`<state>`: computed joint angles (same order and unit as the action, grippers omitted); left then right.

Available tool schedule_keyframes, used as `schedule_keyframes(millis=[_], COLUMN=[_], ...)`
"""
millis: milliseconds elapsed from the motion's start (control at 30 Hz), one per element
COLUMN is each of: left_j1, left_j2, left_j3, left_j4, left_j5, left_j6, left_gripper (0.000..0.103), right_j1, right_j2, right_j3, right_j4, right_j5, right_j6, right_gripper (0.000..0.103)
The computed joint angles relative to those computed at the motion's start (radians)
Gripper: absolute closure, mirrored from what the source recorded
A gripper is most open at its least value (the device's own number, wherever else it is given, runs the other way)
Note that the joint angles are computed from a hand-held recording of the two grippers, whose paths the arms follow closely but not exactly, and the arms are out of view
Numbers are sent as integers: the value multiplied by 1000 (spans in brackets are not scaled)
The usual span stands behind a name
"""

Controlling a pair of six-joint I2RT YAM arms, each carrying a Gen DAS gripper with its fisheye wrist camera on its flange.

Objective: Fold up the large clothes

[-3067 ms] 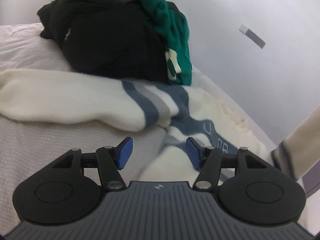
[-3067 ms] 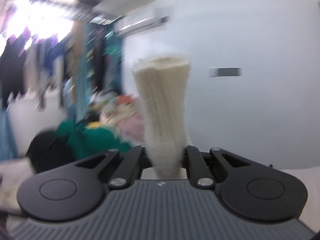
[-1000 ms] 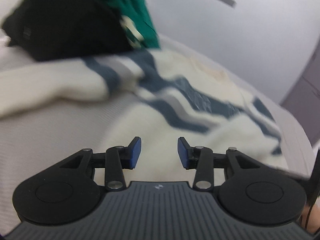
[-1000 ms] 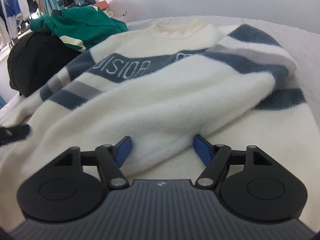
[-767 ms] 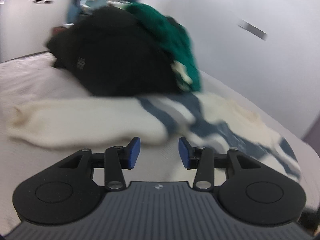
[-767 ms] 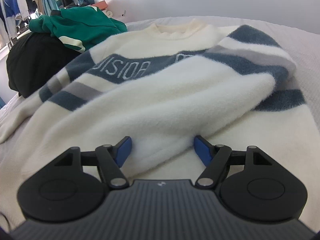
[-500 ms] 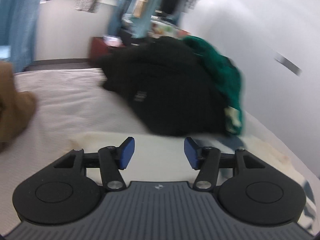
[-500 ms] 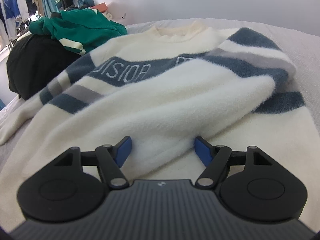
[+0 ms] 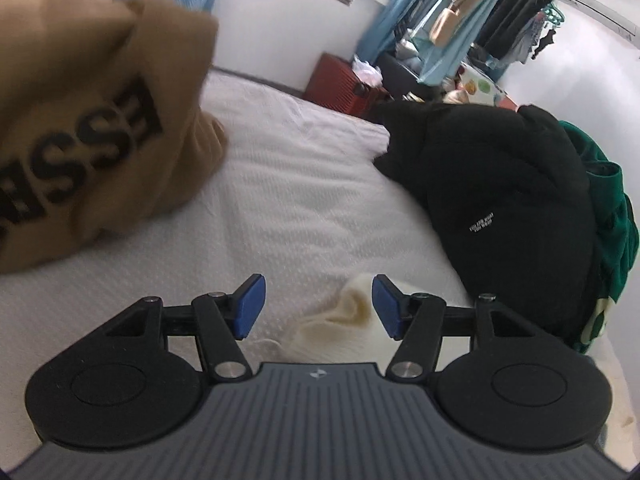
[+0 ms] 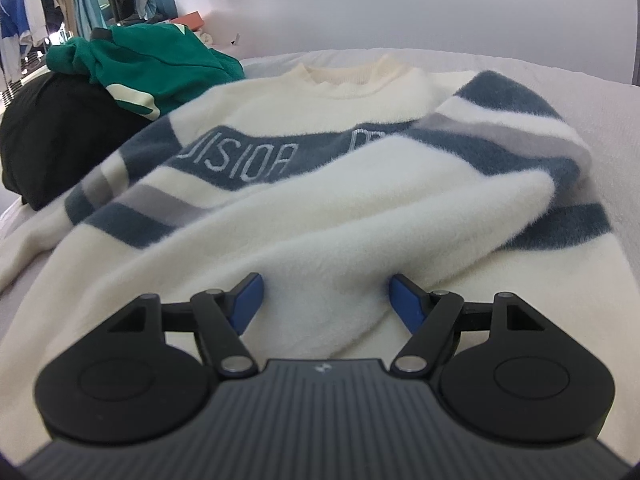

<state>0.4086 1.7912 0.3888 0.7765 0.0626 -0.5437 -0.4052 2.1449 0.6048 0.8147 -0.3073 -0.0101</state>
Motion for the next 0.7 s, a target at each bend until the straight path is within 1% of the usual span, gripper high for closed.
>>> schedule_keyframes(millis=[100, 133, 200, 333, 400, 433, 467, 533, 600, 667, 700], left_j1=[-16, -31, -90, -148, -152, -148, -148, -135, -124, -107, -108], left_j2=[50, 67, 105, 184, 233, 251, 259, 268, 237, 182, 142], left_j3=[15, 23, 67, 134, 172, 185, 192, 188, 164, 117, 93], left_j4=[34, 39, 13, -1, -6, -2, -3, 23, 31, 63, 65], left_j5=[26, 22, -47, -128, -149, -150, -167, -150, -129, -88, -88], left_j6=[20, 28, 53, 105, 111, 104, 95, 83, 39, 7, -4], left_gripper=[38, 38, 38, 38, 41, 50, 72, 82, 89, 91, 91], right_j1=[3, 4, 6, 13, 15, 15, 15, 16, 17, 13, 9], right_j2=[8, 11, 14, 15, 16, 16, 16, 16, 11, 5, -1], right_j3=[17, 22, 32, 48, 55, 58, 61, 63, 54, 46, 45], right_j4=[-6, -9, -16, -31, -41, -45, -49, -54, -51, -52, -64], right_j5=[-1, 0, 2, 8, 8, 7, 8, 9, 13, 9, 3], right_j6=[17, 20, 25, 35, 40, 39, 39, 36, 25, 15, 8], right_gripper=[30, 30, 30, 30, 30, 30, 30, 30, 30, 30, 30])
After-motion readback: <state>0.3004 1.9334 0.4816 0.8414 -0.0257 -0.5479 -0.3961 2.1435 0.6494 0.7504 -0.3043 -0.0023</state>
